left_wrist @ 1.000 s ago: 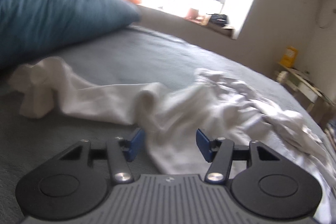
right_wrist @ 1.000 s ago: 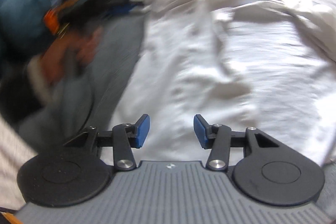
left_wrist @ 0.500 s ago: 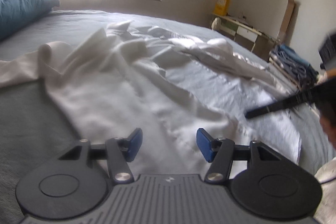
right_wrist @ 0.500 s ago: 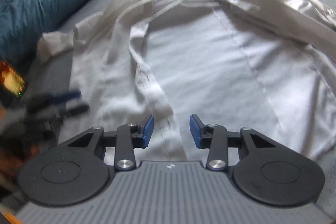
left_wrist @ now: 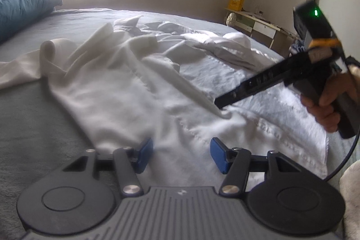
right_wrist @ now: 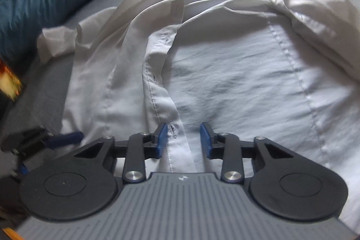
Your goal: Fold clothes
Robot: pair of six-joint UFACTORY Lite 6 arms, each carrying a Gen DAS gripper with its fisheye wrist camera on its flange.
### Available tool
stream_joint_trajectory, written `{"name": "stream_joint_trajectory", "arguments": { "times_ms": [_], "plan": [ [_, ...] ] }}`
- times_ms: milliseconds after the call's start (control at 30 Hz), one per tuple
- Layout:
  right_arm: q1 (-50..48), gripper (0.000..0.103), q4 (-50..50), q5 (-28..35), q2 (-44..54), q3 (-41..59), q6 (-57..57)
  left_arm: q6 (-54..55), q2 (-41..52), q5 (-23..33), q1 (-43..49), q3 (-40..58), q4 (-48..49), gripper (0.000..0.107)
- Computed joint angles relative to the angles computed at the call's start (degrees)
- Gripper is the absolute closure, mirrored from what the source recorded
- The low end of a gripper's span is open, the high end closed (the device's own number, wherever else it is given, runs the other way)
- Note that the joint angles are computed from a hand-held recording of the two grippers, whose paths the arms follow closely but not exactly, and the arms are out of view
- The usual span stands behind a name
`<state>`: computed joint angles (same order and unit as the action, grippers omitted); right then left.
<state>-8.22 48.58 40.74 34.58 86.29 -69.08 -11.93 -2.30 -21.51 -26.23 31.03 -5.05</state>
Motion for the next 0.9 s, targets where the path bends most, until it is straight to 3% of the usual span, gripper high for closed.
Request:
{"name": "stream_joint_trajectory", "arguments": {
  "times_ms": [133,300,500,733,833,900],
  "plan": [
    [2.02,0.082,-1.70,-3.24,-2.58,-3.03,-3.82,-1.83,-2.86,0.28,1.74,0.61,5.65,0.049],
    [4.53,0.089,-2.77,-7.72,-5.67,-7.07,-8.05,-6.06,6.32,-1.01,3.51,9.56,14.90,0.049],
    [6.20,0.102,3.03,-14.45,-10.21,-13.87,-16.38,3.01,19.42,1.00,2.09,19.24,6.78,0.053],
    [6.75,0.103,21.06,-27.82,-11.54,-19.88,-33.47,8.33,20.72,-0.77,1.17,18.91,2.06,0.052],
    [4.61,0.101,19.03,-24.34,-9.61,-16.16,-26.86,10.40,21.05,-1.97,0.74,18.49,0.32,0.051],
    [2.02,0.101,16.31,-16.85,-6.88,-10.51,-19.61,11.31,21.19,-2.50,0.55,18.36,-0.34,0.051]
  ]
}}
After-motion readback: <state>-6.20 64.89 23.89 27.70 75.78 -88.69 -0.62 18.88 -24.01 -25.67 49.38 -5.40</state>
